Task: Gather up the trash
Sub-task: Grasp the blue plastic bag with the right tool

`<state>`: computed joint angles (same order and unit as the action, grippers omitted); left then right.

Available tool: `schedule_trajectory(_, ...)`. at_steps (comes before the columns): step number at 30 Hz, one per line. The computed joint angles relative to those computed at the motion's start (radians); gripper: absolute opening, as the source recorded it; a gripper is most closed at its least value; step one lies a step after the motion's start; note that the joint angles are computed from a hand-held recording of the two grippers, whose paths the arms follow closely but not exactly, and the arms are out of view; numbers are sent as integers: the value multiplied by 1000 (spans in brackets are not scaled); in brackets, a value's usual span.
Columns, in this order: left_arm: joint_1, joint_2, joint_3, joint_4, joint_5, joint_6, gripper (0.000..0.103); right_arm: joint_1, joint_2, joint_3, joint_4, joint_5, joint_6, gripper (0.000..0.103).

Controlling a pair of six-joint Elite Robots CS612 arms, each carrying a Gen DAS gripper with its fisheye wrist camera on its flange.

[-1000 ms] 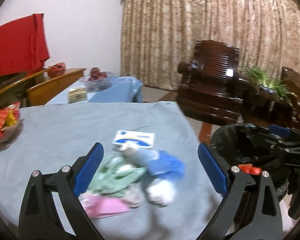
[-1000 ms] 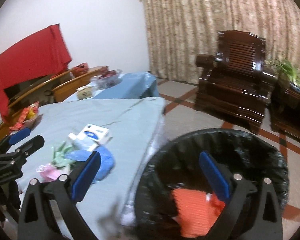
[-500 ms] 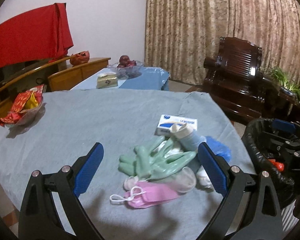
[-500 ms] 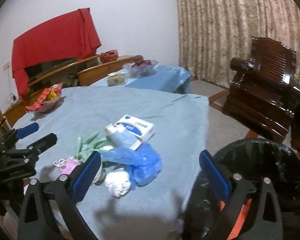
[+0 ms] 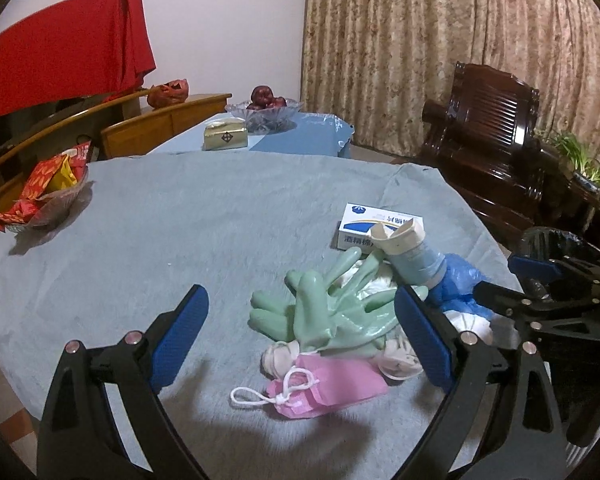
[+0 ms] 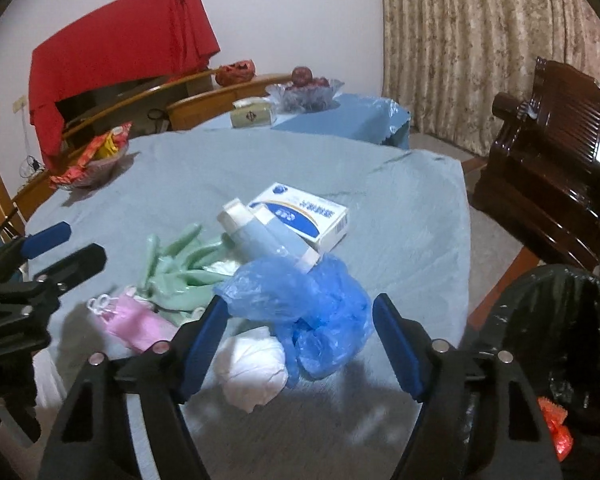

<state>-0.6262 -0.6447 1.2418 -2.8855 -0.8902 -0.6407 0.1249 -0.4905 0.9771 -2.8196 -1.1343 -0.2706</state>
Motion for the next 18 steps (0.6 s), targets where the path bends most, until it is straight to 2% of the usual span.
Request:
schedule_trajectory(5, 8, 12, -16, 15, -27, -8, 86, 2, 22, -41, 61, -19, -1, 72)
schedule_trajectory(7, 10, 16, -21, 16, -33, -8, 86, 1, 29, -57, 96, -8, -8, 56)
schedule_trajectory(8, 10, 18, -25, 20, -36, -8, 86, 0, 30, -61, 112, 1, -12, 53)
schedule_trajectory(9, 10, 20, -28, 22, -39, -7, 86, -3, 29, -62, 119, 12, -17, 45)
schedule_trajectory(10, 11, 22, -31, 24, -43, -5, 86, -5, 28, -59, 123, 24, -24, 34)
schedule_trajectory(13, 10, 24, -34, 27, -46, -3, 86, -12, 18, -44, 122, 48, -43, 14)
schedule_trajectory(18, 4, 24, -37, 24, -52, 0, 86, -19, -3, -12, 71, 80, -23, 10)
